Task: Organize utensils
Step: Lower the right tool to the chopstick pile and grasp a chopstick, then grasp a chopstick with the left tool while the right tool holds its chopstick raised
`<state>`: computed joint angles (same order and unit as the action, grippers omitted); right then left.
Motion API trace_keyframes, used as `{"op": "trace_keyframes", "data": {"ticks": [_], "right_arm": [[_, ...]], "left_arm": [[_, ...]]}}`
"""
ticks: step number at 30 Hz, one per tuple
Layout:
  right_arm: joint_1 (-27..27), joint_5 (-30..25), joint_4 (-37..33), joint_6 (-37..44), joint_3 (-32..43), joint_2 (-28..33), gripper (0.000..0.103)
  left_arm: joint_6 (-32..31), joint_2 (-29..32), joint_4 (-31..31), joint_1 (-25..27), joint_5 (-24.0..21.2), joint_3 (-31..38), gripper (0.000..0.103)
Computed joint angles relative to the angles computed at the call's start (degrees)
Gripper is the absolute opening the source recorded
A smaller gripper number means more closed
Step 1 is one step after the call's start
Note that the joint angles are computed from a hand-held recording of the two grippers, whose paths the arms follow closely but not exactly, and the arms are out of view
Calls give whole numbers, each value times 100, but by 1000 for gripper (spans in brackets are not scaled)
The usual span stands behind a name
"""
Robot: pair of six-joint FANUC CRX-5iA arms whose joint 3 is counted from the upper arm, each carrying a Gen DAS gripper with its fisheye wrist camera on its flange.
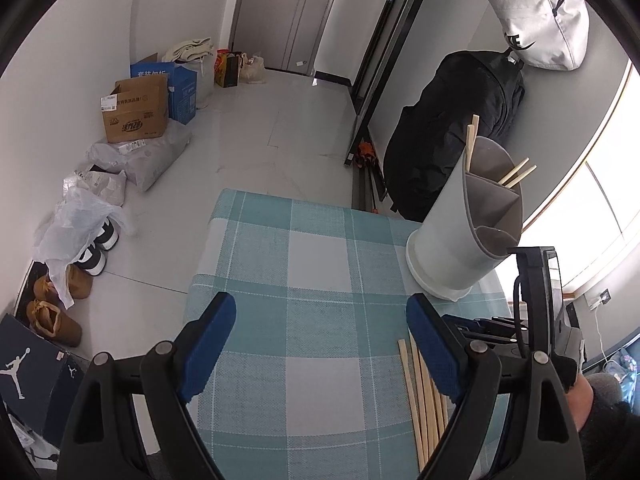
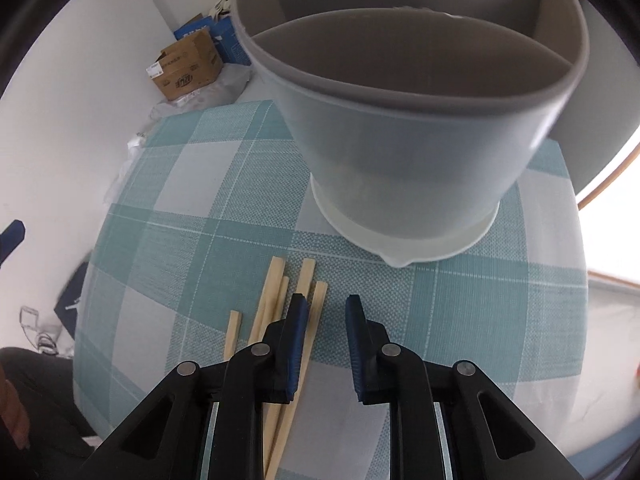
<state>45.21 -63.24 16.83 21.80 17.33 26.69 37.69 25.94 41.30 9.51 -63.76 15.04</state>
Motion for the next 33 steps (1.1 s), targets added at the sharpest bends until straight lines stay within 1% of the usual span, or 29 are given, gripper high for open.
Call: {"op": "trace_keyframes", "data": {"ticks": [2, 4, 7, 10, 16, 20, 21, 24, 27, 29, 33], "right_arm": [[43, -179, 146, 31, 81, 69, 17], [57, -485, 191, 117, 256, 200, 6], [114, -603, 275, 79, 239, 199, 6], [119, -642, 215, -22, 216, 158, 6], [60, -769, 86, 76, 378, 217, 8], [72, -811, 179, 68, 447, 289, 9], [63, -822, 208, 52, 551, 386, 7], [74, -417, 289, -246, 170, 160, 6], [144, 67, 687, -804, -349, -160, 6], [232, 379, 1125, -1291, -786, -446, 6], [430, 895, 2354, -2588, -1781, -1117, 6]], "left_arm": [[72, 28, -11, 7, 21, 42, 84], [135, 46, -45, 17, 54, 64, 84], [313, 124, -110, 39, -71, 181, 84], [398, 163, -147, 52, -158, 243, 84], [307, 93, -191, 32, -94, 171, 84], [421, 160, -305, 17, -198, 291, 84], [431, 168, -335, 13, -208, 304, 84], [489, 210, -468, -5, -328, 385, 84], [536, 214, -669, -57, -387, 414, 84], [542, 232, -835, -117, -501, 457, 84], [479, 244, -1158, -264, -766, 518, 84]]}}
